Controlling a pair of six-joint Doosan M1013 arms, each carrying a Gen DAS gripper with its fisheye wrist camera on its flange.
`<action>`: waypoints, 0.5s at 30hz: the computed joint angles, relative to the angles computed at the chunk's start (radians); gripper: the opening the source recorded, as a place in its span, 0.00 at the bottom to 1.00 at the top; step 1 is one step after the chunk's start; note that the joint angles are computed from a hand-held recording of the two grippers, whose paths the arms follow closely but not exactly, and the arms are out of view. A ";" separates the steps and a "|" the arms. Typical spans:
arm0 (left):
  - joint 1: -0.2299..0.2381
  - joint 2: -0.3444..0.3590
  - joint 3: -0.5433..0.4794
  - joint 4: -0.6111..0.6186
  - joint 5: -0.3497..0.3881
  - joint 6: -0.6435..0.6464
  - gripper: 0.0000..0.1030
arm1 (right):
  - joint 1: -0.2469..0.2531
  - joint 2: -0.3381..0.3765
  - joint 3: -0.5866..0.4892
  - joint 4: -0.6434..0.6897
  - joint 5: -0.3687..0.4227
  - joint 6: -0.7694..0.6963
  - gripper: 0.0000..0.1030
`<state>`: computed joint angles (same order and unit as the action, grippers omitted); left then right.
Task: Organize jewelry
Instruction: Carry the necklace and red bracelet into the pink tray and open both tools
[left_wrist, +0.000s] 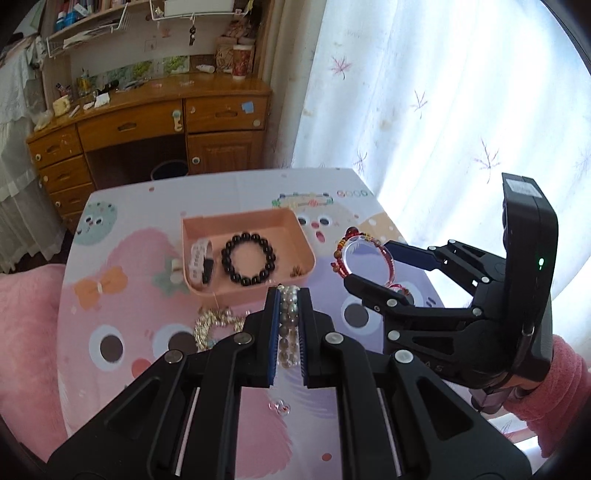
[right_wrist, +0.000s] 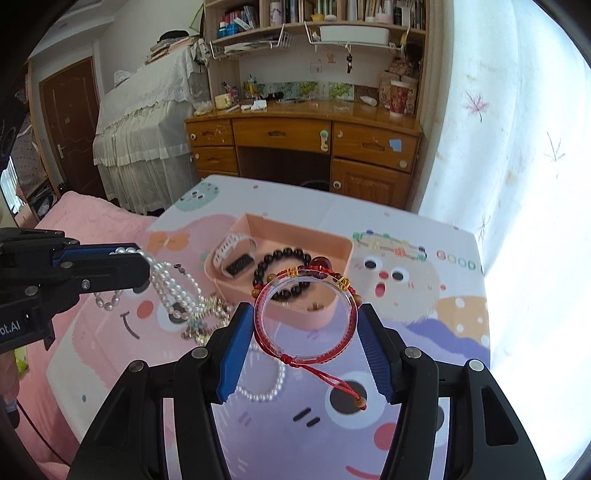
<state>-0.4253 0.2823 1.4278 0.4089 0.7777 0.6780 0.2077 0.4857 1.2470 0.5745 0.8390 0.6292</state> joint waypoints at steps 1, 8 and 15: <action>0.007 0.000 -0.007 -0.002 -0.006 0.005 0.06 | 0.003 0.002 -0.008 0.008 -0.001 -0.002 0.56; 0.052 0.034 -0.065 0.022 -0.030 0.021 0.06 | 0.029 0.038 -0.083 0.010 -0.006 0.053 0.56; 0.107 0.087 -0.115 0.016 -0.068 0.019 0.06 | 0.051 0.091 -0.162 -0.013 -0.005 0.143 0.56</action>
